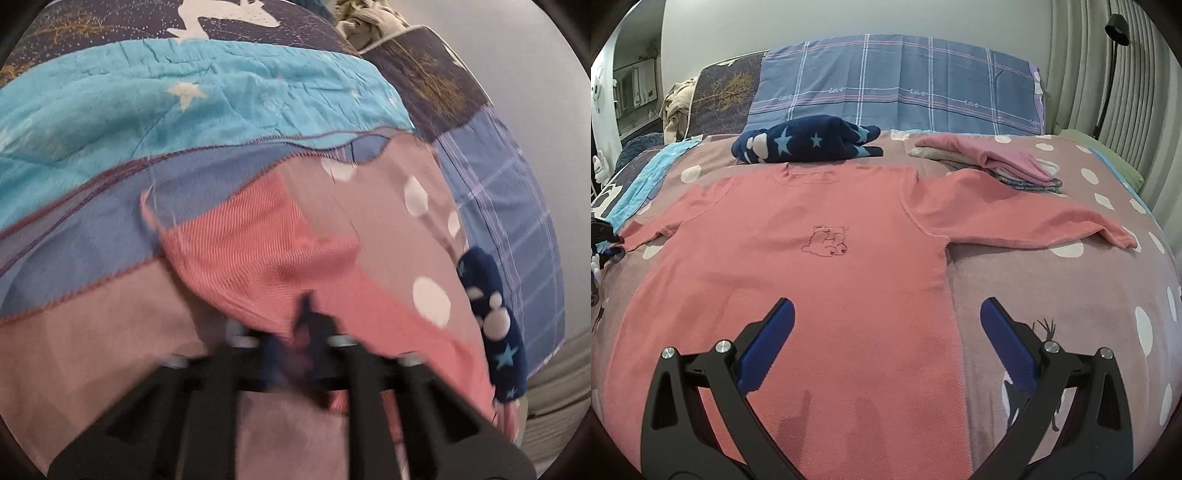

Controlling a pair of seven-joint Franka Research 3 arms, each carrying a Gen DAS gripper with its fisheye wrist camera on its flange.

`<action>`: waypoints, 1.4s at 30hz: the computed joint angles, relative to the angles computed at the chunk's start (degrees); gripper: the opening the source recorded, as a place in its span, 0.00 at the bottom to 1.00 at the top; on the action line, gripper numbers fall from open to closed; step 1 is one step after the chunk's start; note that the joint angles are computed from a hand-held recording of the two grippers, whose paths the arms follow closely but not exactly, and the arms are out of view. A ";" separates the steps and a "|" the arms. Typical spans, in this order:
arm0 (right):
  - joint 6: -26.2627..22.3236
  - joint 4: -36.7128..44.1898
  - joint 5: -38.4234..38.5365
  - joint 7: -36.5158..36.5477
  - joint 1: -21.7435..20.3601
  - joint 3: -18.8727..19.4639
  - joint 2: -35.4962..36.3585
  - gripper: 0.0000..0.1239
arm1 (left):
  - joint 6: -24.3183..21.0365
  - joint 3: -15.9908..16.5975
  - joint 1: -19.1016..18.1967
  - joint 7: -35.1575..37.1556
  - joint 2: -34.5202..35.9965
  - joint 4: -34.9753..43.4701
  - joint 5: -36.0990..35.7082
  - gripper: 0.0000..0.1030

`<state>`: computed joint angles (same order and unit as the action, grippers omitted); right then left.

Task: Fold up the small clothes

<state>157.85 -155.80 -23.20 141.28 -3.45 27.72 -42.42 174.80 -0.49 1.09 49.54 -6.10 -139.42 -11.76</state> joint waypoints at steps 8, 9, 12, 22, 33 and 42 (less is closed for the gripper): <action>1.04 -0.82 0.37 -0.55 -0.69 -1.62 1.03 0.81 | 2.00 -7.36 -2.65 -3.07 -1.69 8.71 22.17 0.02; 1.30 -0.89 0.76 -0.68 -0.58 -2.08 1.35 0.81 | 2.12 -7.16 -5.29 -0.07 -1.55 9.65 21.30 0.02; 2.09 -1.65 2.25 -1.06 -0.03 -3.51 1.42 0.81 | 2.23 -6.09 -16.46 15.86 0.94 13.49 12.83 0.02; 1.36 -3.29 4.68 -6.21 0.83 -7.12 -0.85 0.81 | -2.85 -12.85 -18.39 10.98 4.42 13.48 31.22 0.59; 7.34 13.53 37.47 -48.30 27.71 -28.61 22.01 0.48 | -12.11 -15.68 -7.53 -5.80 -6.07 3.35 50.17 0.69; 3.68 28.56 -9.37 -26.02 17.92 -12.53 37.04 0.52 | -18.69 -14.97 -7.51 -13.21 -2.11 7.30 57.01 0.71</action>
<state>161.54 -127.23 -32.57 115.25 14.47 15.19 -5.37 156.11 -15.47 -6.42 36.33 -8.20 -132.12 45.24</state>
